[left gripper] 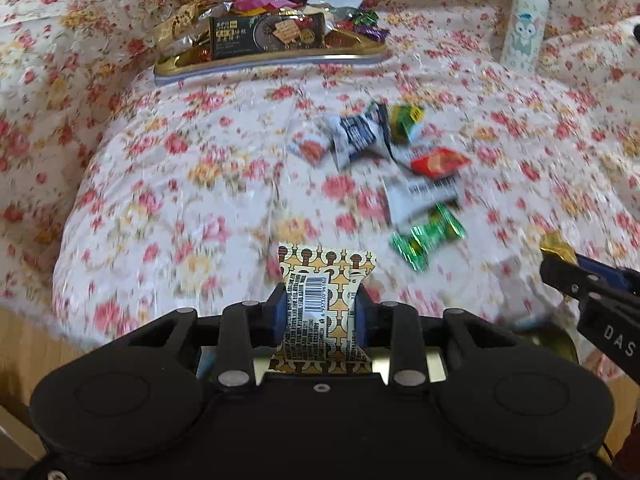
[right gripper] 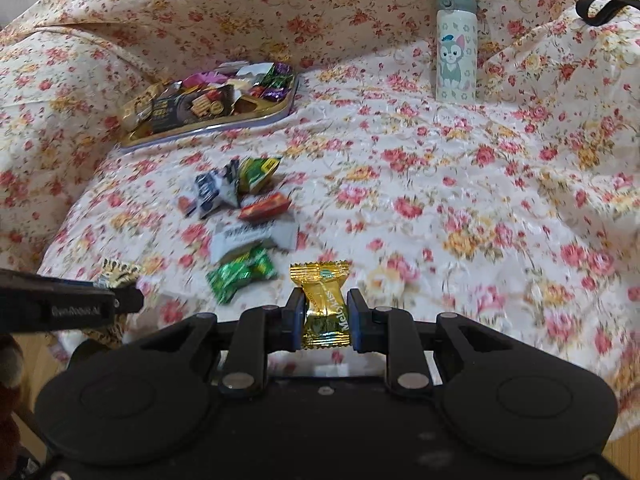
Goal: Organize snacks
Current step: 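Carry the biscuit packet and gold candy over the gold tray with both tools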
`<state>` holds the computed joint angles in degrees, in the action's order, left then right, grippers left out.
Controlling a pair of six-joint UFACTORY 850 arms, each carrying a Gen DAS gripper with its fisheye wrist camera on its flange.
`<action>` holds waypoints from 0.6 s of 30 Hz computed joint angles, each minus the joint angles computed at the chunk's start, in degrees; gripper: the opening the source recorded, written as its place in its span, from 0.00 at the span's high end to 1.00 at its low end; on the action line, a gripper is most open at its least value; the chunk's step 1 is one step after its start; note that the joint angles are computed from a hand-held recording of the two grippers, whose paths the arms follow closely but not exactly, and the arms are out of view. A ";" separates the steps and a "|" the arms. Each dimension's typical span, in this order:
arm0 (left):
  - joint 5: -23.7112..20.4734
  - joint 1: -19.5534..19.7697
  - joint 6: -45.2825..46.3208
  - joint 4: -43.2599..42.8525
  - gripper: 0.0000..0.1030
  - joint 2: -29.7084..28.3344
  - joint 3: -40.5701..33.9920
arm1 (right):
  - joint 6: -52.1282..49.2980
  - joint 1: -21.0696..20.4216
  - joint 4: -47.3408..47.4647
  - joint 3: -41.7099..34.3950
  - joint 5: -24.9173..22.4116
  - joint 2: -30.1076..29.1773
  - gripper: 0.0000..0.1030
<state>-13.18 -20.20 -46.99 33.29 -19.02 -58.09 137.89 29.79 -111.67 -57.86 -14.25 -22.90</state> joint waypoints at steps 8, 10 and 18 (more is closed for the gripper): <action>1.14 -1.97 2.90 -6.09 0.61 5.06 5.83 | 5.21 0.98 -1.38 5.51 2.87 4.86 0.77; 1.49 -2.69 1.74 -5.47 0.61 6.33 7.33 | 8.42 1.24 -3.52 7.04 3.31 6.05 0.77; 1.66 -6.03 -6.30 0.06 0.61 9.72 12.19 | 14.79 3.34 -7.18 11.78 2.62 9.20 0.77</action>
<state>-11.52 -26.22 -53.29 33.35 -9.29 -45.90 152.68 33.13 -118.85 -46.08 -11.64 -13.71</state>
